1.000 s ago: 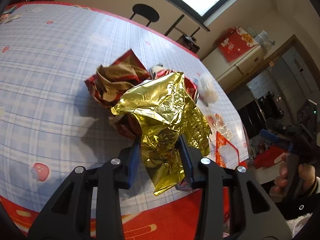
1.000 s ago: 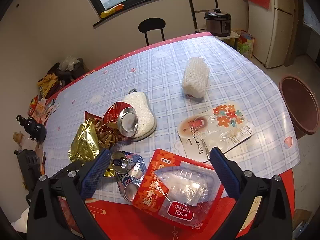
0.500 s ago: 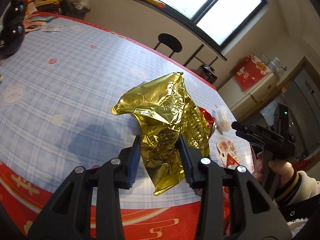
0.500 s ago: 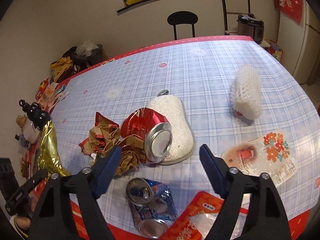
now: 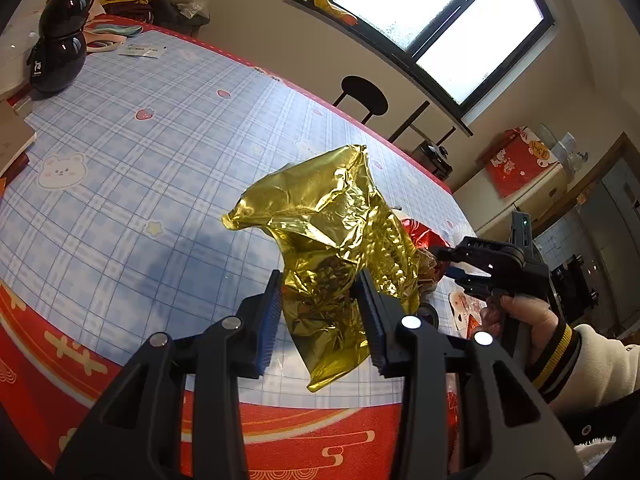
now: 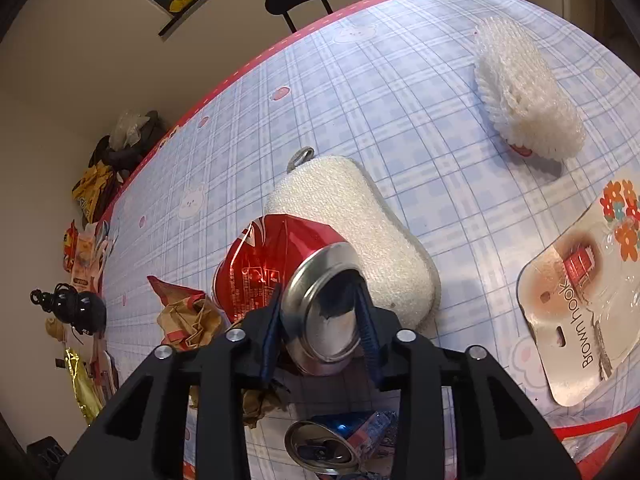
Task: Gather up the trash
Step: 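Grasp the red soda can with the right tool while the left tool holds the foil, then lift the red can with the right tool toward the brown bucket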
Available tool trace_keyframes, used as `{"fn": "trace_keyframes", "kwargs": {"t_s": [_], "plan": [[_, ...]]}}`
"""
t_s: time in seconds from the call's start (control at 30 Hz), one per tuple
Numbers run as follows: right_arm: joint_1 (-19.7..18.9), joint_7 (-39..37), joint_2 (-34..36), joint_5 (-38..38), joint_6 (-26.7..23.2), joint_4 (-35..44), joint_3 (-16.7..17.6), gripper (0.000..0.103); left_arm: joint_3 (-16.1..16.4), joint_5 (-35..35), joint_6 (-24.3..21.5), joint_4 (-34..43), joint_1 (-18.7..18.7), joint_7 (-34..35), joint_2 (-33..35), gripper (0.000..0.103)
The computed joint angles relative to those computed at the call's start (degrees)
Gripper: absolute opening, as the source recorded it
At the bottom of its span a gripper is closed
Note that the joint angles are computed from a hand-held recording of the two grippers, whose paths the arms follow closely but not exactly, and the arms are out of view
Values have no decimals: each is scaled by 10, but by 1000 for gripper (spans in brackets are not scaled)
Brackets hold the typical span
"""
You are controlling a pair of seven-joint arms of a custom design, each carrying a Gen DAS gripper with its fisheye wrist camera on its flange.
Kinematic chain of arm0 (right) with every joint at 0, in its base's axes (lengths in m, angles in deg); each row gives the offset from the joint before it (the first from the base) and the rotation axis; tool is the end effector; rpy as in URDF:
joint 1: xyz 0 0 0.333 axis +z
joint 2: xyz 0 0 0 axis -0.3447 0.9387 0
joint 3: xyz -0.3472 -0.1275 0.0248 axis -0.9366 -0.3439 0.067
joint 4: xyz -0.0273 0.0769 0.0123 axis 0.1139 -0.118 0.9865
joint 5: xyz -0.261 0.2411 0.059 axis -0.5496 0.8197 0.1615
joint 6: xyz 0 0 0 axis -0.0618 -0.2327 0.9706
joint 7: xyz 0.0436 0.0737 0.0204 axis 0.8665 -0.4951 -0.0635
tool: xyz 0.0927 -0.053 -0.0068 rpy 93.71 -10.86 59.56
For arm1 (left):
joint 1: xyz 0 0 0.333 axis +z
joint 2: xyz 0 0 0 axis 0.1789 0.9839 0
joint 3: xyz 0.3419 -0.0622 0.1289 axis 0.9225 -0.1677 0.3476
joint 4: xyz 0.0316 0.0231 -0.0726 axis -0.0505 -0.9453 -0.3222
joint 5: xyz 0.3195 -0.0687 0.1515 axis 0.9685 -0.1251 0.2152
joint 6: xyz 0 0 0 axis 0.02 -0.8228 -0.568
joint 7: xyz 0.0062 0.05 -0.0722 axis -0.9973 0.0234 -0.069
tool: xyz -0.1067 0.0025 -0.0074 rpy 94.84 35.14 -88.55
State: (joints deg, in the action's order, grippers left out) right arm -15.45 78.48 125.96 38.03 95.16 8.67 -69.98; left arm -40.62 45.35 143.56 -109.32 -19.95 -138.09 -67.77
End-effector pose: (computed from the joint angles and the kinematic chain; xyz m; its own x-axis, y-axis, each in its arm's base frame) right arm 0.7509 0.1821 0.4737 0.3123 -0.8263 -0.4688 -0.9343 -0.1779 -0.3089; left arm 0.3649 -0.4187 0.5250 0.5099 -0.6813 0.5252 -0.4024 -0.7285 -0.5544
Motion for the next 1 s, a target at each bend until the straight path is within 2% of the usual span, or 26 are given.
{"fn": "trace_keyframes", "kwargs": {"t_s": [0.1, 0.33, 0.4, 0.6, 1.0], "plan": [[-5, -13, -20, 8, 26, -32, 2, 23, 0, 0, 1, 0, 0, -1, -1, 39], [-13, -82, -77, 3, 128, -114, -2, 22, 5, 18, 12, 9, 4, 4, 7, 40], [-24, -95, -88, 13, 141, -127, 0, 22, 7, 27, 19, 10, 6, 2, 9, 40], [-56, -120, -105, 59, 140, -132, 5, 22, 11, 39, 32, 18, 7, 5, 18, 40], [-70, -194, -140, 110, 137, -170, -4, 22, 16, 47, 39, 46, 3, 35, 38, 40]]}}
